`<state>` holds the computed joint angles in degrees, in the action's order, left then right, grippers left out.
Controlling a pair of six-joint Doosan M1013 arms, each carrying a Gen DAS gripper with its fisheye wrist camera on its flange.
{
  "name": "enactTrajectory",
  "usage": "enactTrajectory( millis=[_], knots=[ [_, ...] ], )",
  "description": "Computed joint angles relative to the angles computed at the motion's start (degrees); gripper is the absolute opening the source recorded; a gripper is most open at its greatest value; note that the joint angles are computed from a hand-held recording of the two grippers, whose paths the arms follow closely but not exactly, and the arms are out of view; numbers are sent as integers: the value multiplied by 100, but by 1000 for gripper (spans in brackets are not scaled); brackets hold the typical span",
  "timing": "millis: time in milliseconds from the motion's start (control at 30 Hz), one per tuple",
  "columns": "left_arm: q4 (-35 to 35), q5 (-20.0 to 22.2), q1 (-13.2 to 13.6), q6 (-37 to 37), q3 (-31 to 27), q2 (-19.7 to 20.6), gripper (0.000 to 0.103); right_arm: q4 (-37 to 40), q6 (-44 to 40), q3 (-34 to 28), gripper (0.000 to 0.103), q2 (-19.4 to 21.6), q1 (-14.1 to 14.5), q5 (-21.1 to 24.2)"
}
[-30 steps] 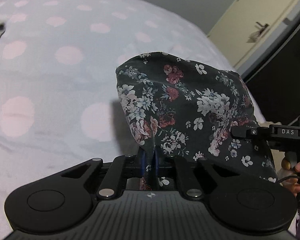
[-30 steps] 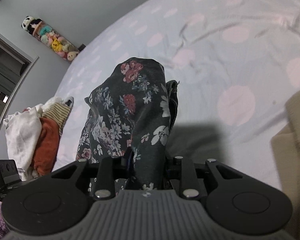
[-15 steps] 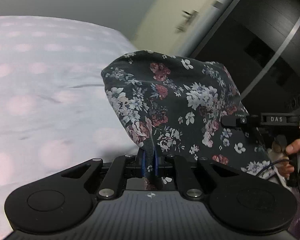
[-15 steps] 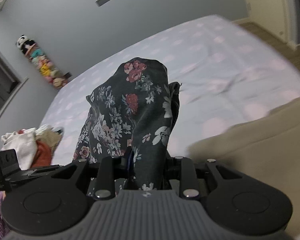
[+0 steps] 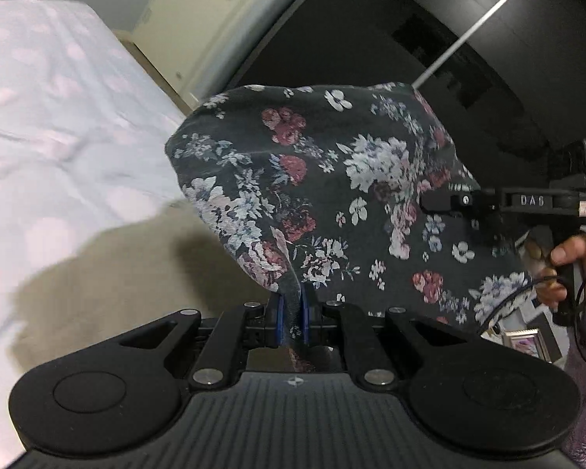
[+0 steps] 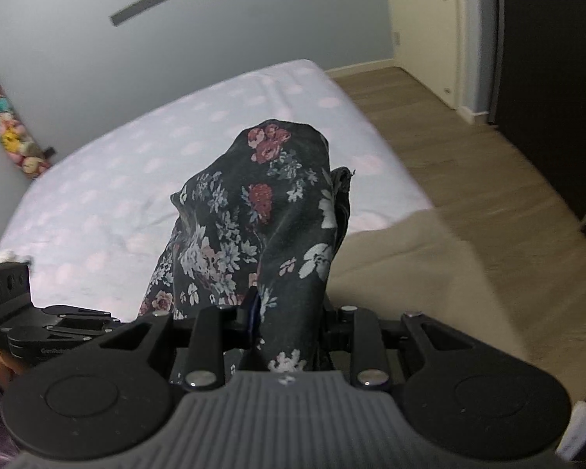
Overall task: Fold clothes
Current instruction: 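Lift the folded denim with both grippers and carry it toward the beige cushion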
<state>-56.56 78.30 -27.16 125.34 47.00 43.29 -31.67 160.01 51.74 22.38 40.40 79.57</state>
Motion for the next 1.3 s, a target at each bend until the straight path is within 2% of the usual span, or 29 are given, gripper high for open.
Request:
enactTrajectory(
  millis=[200,300,467,667,800,900,967,1033,1300],
  knots=[
    [170,495,41,-124,-237,111,7,59,243,754,31,-445,-222,191],
    [318,571,-69,-139,-644,313,6,-208,1210,1249,31,-680,-182,82],
    [614,740,-289,22,-1460,622,6,-1133,3244,1959,31,-850,165,-162],
    [802,793,-621,222,-2444,1103,6,-2229,5559,2330,31,-653,602,184],
    [980,918,-770,297,-3086,1431,6,-2703,6823,2488,31,-478,750,440],
    [1163,810,-854,599,-3007,1410,6,-2886,7661,2600,31,-382,765,474],
    [1259,650,-877,869,-2628,1219,6,-2935,8166,2676,31,-320,766,445],
    [1387,589,-927,942,-2642,1238,6,-2935,8571,2745,31,-272,749,363],
    [1917,200,-1070,965,-2439,1265,8,-2768,9033,3017,30,-163,595,246]
  ],
)
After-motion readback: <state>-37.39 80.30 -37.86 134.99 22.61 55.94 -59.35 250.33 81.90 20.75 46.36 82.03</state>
